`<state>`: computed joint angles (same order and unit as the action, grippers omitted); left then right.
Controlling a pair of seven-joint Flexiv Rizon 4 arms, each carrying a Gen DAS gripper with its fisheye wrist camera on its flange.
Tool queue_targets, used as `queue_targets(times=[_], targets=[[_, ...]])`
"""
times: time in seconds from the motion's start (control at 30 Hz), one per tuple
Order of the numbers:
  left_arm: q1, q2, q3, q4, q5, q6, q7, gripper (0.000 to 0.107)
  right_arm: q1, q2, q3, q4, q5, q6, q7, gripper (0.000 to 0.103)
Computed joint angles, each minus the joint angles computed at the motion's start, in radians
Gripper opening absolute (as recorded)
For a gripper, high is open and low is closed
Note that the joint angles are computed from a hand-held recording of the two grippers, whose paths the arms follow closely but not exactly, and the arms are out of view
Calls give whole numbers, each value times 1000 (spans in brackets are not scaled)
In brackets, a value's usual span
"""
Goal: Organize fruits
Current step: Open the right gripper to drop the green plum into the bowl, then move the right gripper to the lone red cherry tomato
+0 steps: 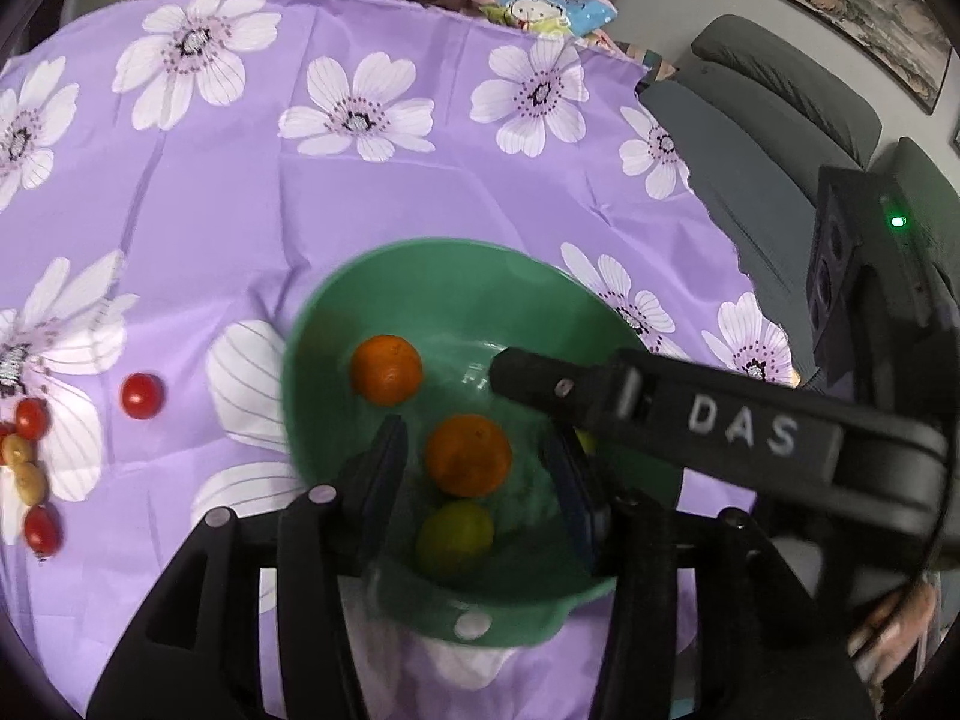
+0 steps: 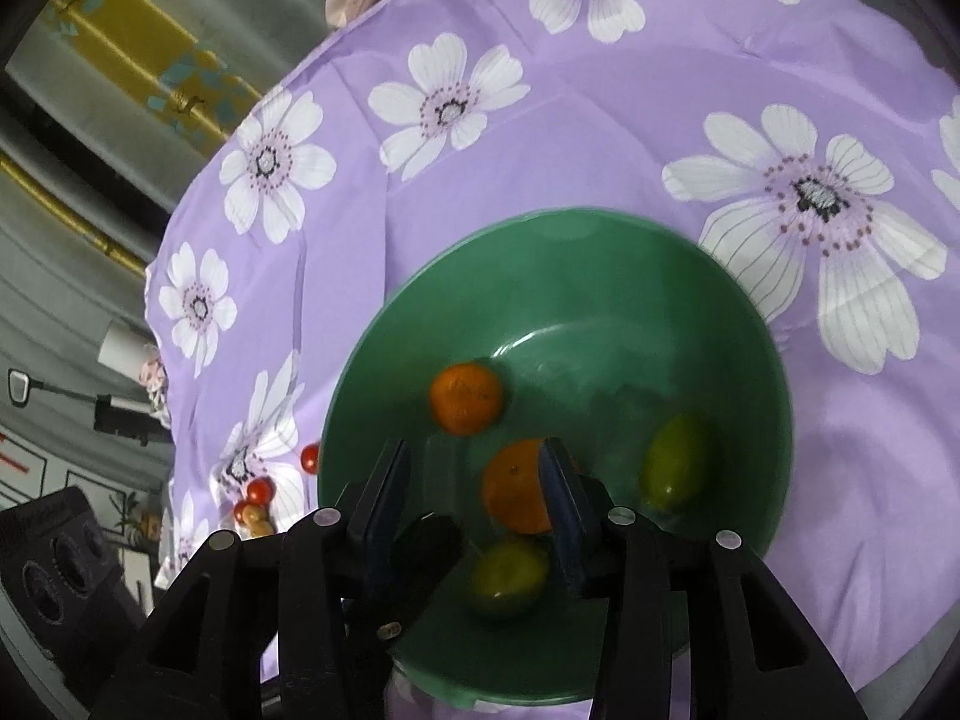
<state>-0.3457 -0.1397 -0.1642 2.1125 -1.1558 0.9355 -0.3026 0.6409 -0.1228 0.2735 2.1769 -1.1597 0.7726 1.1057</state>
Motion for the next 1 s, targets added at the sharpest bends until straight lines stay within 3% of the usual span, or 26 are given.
queue_targets(times=[0.2,0.33,0.5,0.6,0.67,0.77,0.9,1.0], targets=[[20,49,33,20,-56,31,53,60,32,-22,9,-53,49,-107,-84,47],[40,50,56,22,-23,144,14,62,55,-50,5,-97,71,-161,-151,56],[99,1,77,-1,75,279,-129,63,70,-80,-7,-133,89,-159,-209,57],[161,-33,79,-21,55,250,-130,66,83,-102,-16,-160,89,-168,-259,59],[185,-61,82,-34,94,267,-193,66,93,-120,-23,-178,81,-172,-287,65],[218,-88,62,-34,64,290,-207,66,106,-141,-34,-203,72,-175,-317,65],[233,-106,47,-37,126,279,-236,65,127,-170,-52,-242,28,-168,-329,65],[241,-137,53,-55,223,252,-303,64,129,-196,-72,-272,-52,-83,-337,65]])
